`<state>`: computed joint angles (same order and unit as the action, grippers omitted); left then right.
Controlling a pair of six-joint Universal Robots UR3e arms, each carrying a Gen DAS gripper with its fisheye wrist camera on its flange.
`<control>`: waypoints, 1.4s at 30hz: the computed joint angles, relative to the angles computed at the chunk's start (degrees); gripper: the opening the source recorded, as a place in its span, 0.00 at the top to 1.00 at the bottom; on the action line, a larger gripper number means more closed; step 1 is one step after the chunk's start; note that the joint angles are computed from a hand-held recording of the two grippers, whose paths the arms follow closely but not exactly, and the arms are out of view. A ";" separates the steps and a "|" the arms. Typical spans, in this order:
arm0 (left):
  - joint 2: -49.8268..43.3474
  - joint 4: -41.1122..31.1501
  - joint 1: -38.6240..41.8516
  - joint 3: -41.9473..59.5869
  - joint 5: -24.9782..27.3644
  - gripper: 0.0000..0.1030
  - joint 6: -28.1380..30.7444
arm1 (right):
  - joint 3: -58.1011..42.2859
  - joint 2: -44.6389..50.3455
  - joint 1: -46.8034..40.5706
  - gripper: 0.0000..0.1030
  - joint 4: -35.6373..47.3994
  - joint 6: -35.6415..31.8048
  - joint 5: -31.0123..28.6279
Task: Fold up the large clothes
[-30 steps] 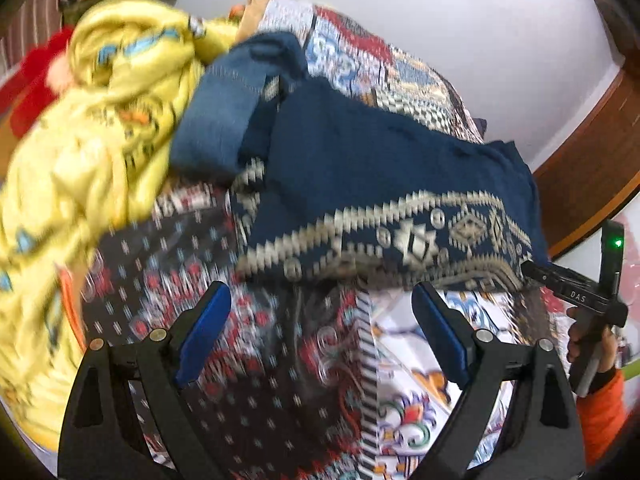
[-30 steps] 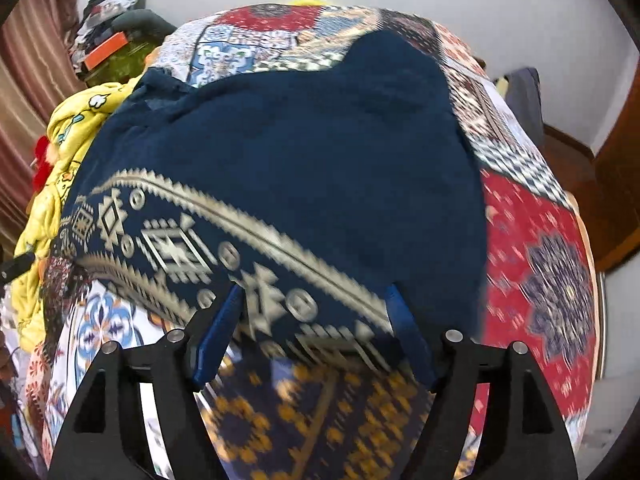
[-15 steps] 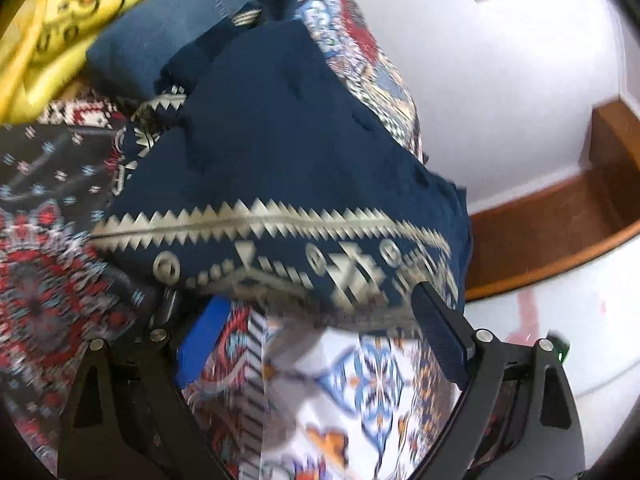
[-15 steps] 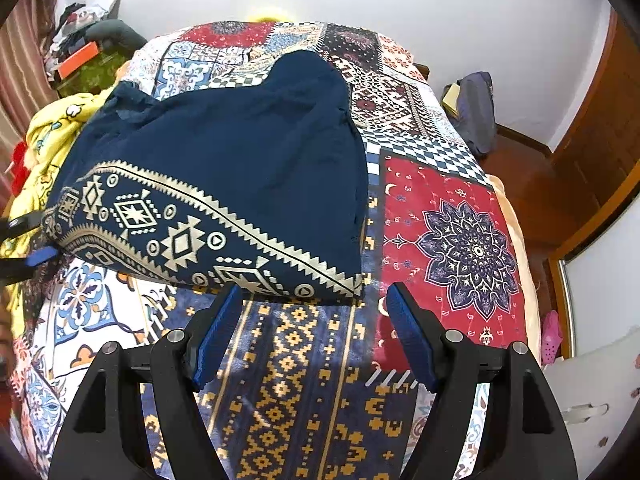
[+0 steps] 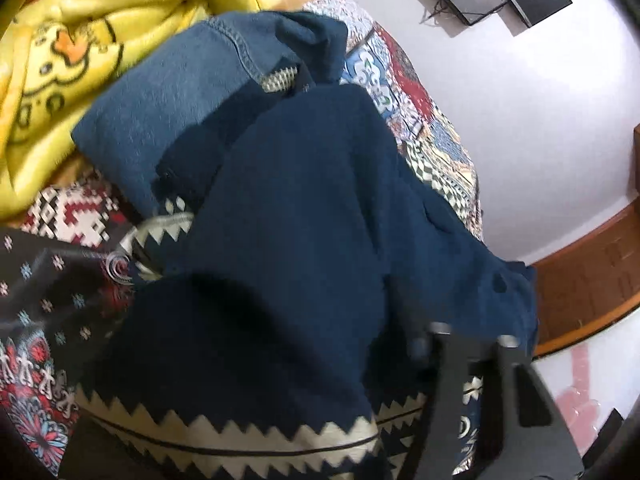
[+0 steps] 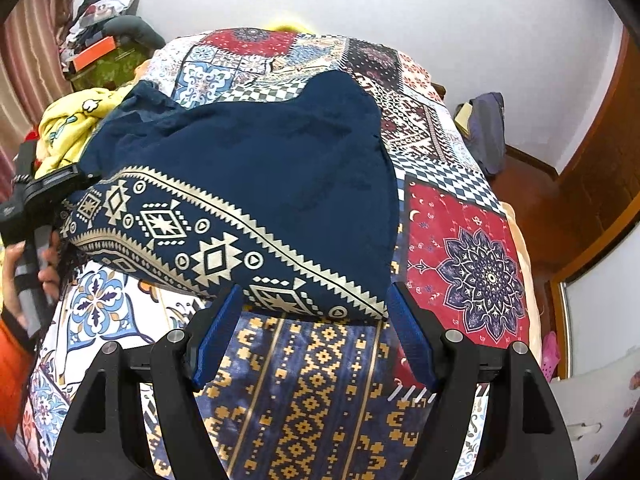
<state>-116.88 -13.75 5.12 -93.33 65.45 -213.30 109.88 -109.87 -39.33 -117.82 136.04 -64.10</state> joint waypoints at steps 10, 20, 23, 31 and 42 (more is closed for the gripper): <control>10.78 2.70 4.27 -1.31 -5.77 0.85 -0.73 | -3.97 -2.09 4.17 0.31 2.85 1.09 1.21; 24.89 -9.37 3.97 0.75 5.04 0.86 15.01 | -16.95 11.11 23.72 0.31 0.69 12.72 1.20; 23.62 -10.37 2.06 1.62 9.82 0.86 17.90 | -21.32 18.21 29.69 0.31 1.69 15.87 1.52; 20.06 -13.19 0.16 2.15 13.55 0.86 19.34 | -21.21 28.24 37.88 0.30 -2.83 18.01 -3.76; 9.62 -19.72 -13.09 20.77 15.45 0.86 20.79 | -14.16 13.84 21.81 0.30 1.74 10.17 0.33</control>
